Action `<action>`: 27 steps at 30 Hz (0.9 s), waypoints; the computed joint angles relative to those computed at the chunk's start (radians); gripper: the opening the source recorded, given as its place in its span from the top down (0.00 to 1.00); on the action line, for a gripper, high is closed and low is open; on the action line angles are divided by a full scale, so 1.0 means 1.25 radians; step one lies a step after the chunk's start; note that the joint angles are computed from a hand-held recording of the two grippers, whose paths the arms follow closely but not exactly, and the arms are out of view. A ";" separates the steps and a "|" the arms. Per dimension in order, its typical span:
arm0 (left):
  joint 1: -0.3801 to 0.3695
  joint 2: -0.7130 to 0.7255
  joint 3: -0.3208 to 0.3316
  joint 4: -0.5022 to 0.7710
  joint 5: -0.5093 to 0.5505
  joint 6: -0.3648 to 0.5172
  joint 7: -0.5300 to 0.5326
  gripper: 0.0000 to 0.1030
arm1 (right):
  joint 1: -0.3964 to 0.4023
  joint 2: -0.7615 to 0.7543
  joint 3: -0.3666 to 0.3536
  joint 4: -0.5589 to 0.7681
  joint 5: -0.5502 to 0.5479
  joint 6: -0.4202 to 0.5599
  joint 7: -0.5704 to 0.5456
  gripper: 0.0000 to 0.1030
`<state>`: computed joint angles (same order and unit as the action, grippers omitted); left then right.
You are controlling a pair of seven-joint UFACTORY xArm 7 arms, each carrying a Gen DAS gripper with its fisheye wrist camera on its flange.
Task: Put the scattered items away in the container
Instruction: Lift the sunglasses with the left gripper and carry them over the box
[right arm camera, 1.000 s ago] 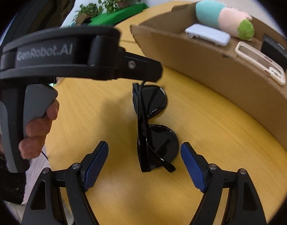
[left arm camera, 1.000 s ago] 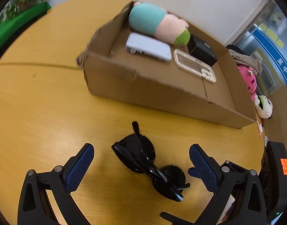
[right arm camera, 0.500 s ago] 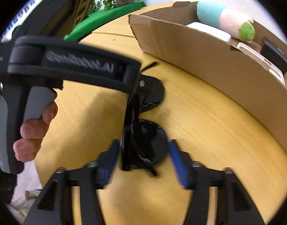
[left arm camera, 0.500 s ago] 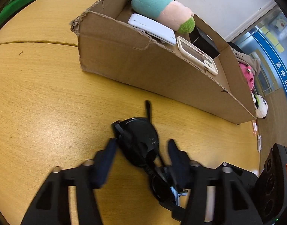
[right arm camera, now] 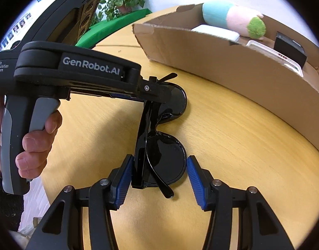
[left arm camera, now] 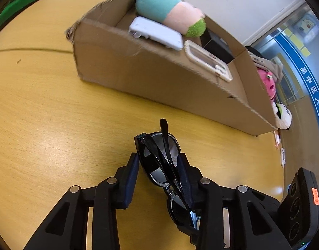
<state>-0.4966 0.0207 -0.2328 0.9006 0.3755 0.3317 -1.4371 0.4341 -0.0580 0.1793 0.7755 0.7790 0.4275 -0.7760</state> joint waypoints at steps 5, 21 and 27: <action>-0.008 -0.019 -0.011 0.053 0.061 0.065 -0.029 0.61 | 0.006 -0.076 -0.024 -0.045 0.065 -0.016 -0.059 0.50; -0.075 0.139 0.001 0.431 0.130 0.246 0.109 0.62 | 0.005 -0.146 -0.121 0.004 0.166 -0.068 -0.130 0.51; -0.105 0.321 0.033 0.717 0.049 0.311 0.301 0.62 | -0.034 -0.115 -0.146 0.061 0.189 -0.086 -0.113 0.51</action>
<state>-0.6280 0.4224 -0.1914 1.7972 0.4363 0.7202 -1.0605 0.3914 -0.2020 -0.0038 0.8513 1.0158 0.3194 -0.9178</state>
